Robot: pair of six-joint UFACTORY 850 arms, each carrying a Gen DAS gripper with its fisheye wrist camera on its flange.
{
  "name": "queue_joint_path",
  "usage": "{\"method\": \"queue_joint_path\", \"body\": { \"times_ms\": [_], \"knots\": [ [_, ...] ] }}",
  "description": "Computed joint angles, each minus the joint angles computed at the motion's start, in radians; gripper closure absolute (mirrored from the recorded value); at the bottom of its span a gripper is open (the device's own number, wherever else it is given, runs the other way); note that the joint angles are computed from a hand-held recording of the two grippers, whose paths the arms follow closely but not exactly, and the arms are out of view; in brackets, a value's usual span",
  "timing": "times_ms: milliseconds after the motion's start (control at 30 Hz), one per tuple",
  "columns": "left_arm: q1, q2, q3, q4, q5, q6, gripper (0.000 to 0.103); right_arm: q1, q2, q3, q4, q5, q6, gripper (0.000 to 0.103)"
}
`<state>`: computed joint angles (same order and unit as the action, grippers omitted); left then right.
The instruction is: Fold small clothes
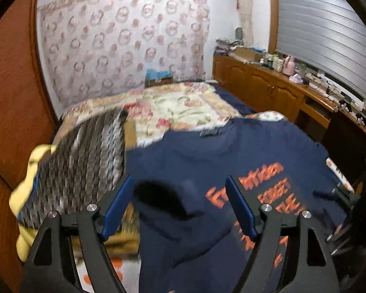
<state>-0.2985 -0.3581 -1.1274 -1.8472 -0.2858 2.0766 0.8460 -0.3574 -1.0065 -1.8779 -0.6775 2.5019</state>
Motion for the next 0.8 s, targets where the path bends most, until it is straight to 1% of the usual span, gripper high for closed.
{"method": "queue_joint_path", "body": {
  "times_ms": [100, 233, 333, 433, 567, 600, 667, 700, 800],
  "knots": [
    [0.018, -0.001, 0.053, -0.144, 0.006, 0.128, 0.025, -0.006, 0.003, -0.001, -0.006, 0.016, -0.001, 0.013],
    [0.027, -0.013, 0.098, -0.286, 0.001, 0.253, 0.025, -0.019, 0.012, 0.005, -0.051, 0.056, 0.022, 0.014],
    [0.017, -0.027, 0.117, -0.368, 0.022, 0.338, 0.025, -0.033, 0.023, 0.009, -0.091, 0.093, 0.05, 0.017],
    [0.008, -0.052, 0.116, -0.43, 0.051, 0.409, 0.025, -0.045, 0.036, 0.004, -0.121, 0.114, 0.053, 0.018],
    [0.0, -0.089, 0.091, -0.363, 0.104, 0.344, 0.025, -0.059, 0.046, -0.02, -0.137, 0.13, 0.006, 0.018],
    [-0.001, -0.095, 0.085, -0.305, 0.113, 0.286, 0.025, -0.062, 0.045, -0.028, -0.138, 0.131, -0.009, 0.018],
    [-0.003, -0.1, 0.078, -0.251, 0.119, 0.231, 0.025, -0.069, 0.039, -0.047, -0.135, 0.137, -0.043, 0.021],
    [-0.004, -0.104, 0.073, -0.199, 0.125, 0.179, 0.025, -0.074, 0.032, -0.059, -0.141, 0.144, -0.055, 0.021],
    [0.004, -0.112, 0.061, -0.044, 0.111, 0.012, 0.022, -0.098, 0.002, -0.106, -0.16, 0.192, -0.087, 0.024]
  ]
}}
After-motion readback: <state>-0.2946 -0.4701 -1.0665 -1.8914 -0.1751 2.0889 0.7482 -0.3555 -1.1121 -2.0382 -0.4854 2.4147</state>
